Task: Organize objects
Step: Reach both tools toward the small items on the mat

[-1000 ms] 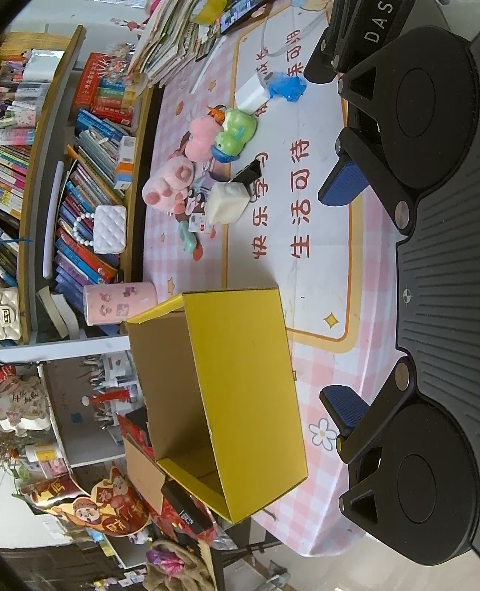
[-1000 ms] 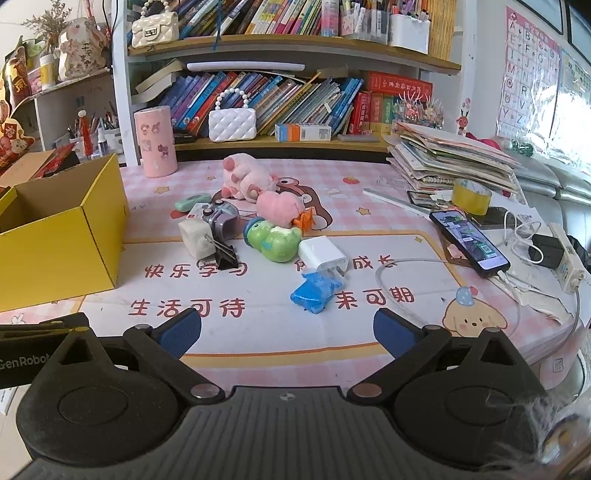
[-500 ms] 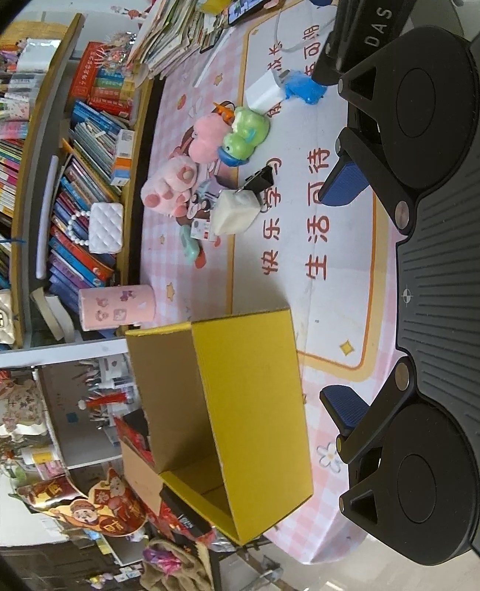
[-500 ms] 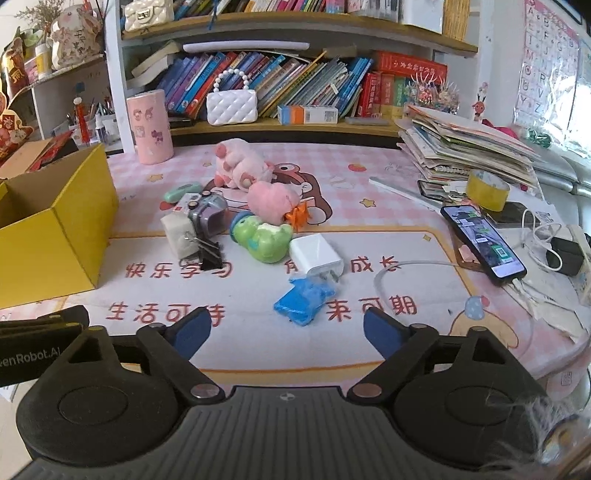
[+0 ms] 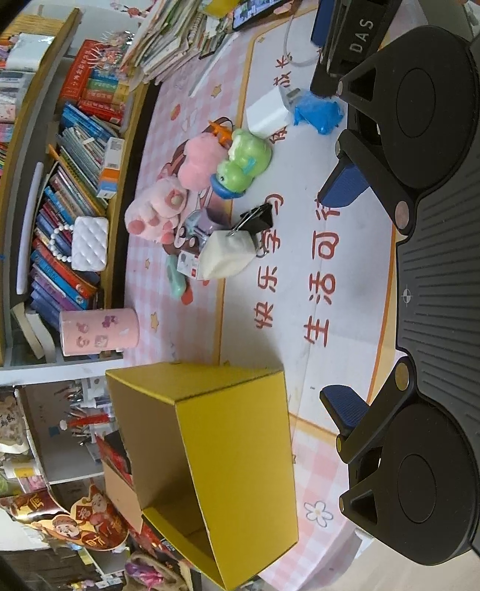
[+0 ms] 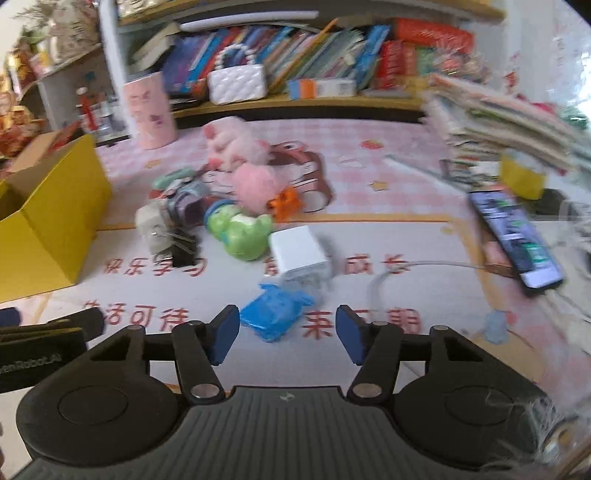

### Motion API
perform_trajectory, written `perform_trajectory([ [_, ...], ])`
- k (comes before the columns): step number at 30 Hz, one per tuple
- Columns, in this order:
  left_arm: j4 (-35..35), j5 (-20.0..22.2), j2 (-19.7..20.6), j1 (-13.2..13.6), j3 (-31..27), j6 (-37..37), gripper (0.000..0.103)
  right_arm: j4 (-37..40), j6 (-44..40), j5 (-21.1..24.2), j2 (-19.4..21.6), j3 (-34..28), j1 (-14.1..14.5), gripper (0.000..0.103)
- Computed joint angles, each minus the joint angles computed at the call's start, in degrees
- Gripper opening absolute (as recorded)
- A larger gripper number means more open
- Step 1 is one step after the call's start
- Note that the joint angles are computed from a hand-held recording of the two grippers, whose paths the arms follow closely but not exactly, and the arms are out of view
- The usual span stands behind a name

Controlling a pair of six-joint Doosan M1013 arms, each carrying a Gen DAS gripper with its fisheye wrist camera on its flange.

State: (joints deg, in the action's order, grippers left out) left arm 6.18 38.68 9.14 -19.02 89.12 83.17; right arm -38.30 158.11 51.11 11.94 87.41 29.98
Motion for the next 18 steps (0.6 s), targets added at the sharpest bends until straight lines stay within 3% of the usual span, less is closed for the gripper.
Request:
perform_trajectory([
  [4,4.41,0.30,0.21,-0.89,-0.29,-5.13,0.102,5.28,-6.60,-3.99,0.41,0.47,-1.97,0.053],
  [11,5.93,0.57,0.92,-0.87,-1.71,-8.74,0.096,10.35,-12.59,-6.10,2.43,-0.59,-4.17,0.053],
  [12,5.67,0.69,1.23,-0.87,-2.21,-8.87,0.094,10.17,-12.93,-6.45,2.53,-0.52,-4.29,0.051],
  [13,5.29,0.99,1.64,-0.91,-2.85,-8.80,0.091,10.26,-13.71,-6.94,2.53,-0.45,-4.45,0.041],
  [15,4.18,0.87,2.26,-1.14,-3.75,-8.13,0.087,12.41,-16.38,-8.20,2.25,-0.22,-5.18,0.032],
  [18,3.07,-0.03,3.23,-1.97,-4.82,-6.62,0.080,15.21,-19.94,-9.52,1.31,0.45,-6.07,0.028],
])
